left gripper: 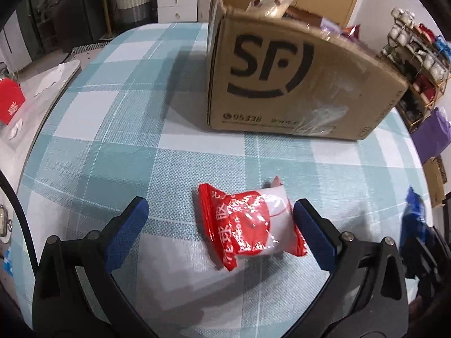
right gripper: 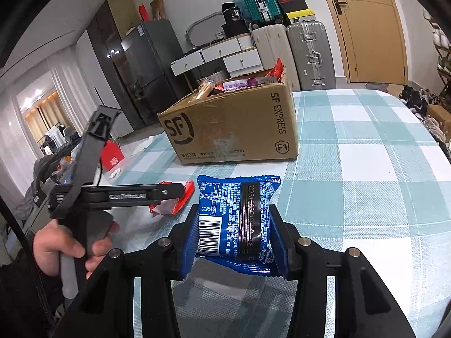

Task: Organize snacks
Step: 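Grasp the red balloon snack with the left gripper while the right gripper holds the blue pack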

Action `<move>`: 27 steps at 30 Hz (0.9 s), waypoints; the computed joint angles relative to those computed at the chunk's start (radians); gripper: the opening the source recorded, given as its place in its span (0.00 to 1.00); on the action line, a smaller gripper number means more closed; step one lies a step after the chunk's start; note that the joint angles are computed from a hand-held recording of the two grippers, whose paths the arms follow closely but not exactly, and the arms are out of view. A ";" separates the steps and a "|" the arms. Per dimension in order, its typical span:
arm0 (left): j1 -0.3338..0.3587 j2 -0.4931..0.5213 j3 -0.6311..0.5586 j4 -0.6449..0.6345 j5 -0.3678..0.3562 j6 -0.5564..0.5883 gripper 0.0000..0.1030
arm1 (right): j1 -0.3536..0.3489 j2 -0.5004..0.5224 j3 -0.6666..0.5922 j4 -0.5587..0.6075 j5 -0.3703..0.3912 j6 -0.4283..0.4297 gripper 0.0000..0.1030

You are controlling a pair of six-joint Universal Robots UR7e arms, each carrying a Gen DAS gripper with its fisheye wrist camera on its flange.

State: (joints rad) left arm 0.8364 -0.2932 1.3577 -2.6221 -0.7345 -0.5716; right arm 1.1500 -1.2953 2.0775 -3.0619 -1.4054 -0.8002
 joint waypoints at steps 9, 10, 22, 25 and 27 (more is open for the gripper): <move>-0.002 0.058 -0.117 0.174 0.049 -0.028 1.00 | -0.013 -0.006 -0.002 0.011 0.033 0.017 0.45; -0.004 0.061 -0.116 0.171 0.054 -0.033 1.00 | -0.014 -0.007 -0.001 0.013 0.035 0.014 0.45; -0.016 0.046 -0.067 0.096 0.044 0.005 0.85 | -0.041 -0.018 -0.011 0.051 0.091 0.051 0.45; -0.020 0.037 -0.058 0.088 0.030 0.026 0.65 | -0.044 -0.020 -0.009 0.052 0.101 0.054 0.45; -0.020 0.030 -0.052 0.085 0.017 0.041 0.52 | -0.044 -0.020 -0.008 0.050 0.104 0.052 0.45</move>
